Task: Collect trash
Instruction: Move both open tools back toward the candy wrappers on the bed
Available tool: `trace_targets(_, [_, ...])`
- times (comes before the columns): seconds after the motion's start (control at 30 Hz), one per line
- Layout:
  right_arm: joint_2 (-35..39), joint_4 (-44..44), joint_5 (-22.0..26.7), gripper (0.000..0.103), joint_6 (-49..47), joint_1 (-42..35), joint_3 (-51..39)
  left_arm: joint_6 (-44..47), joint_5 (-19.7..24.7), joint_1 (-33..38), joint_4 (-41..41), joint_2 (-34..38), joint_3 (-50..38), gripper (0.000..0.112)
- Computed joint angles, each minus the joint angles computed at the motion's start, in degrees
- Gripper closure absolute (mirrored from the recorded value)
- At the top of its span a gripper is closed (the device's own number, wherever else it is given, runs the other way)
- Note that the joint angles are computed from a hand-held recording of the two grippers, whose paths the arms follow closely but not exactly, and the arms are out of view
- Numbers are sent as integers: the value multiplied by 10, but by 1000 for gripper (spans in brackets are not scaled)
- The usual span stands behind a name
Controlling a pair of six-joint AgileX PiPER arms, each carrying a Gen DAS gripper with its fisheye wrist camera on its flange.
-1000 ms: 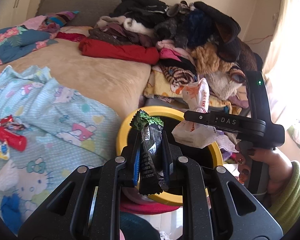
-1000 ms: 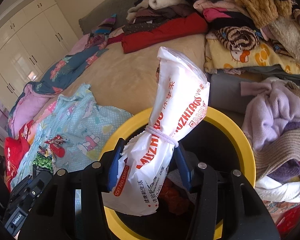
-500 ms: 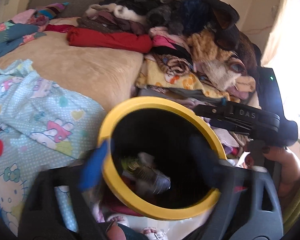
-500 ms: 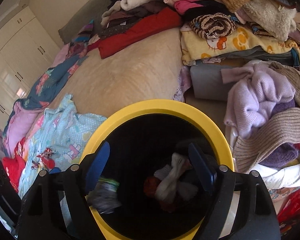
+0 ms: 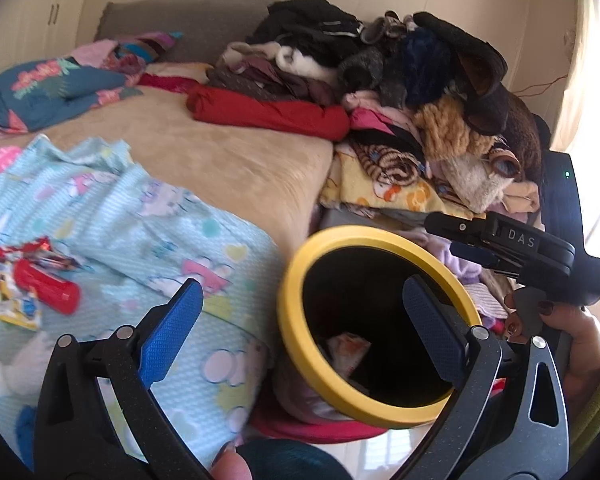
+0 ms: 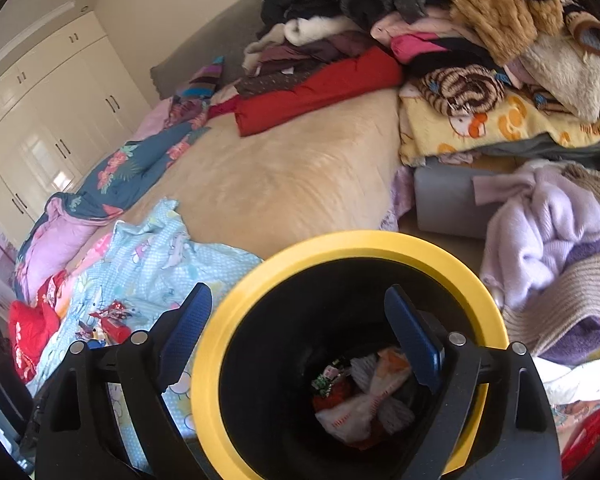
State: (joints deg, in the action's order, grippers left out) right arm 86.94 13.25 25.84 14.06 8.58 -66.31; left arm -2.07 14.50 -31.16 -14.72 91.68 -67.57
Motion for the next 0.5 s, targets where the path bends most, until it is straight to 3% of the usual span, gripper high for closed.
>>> trace_targets(0.5, [12,-86,-53,17,70,89,-21,-80,-24,70,77,-73,55,20])
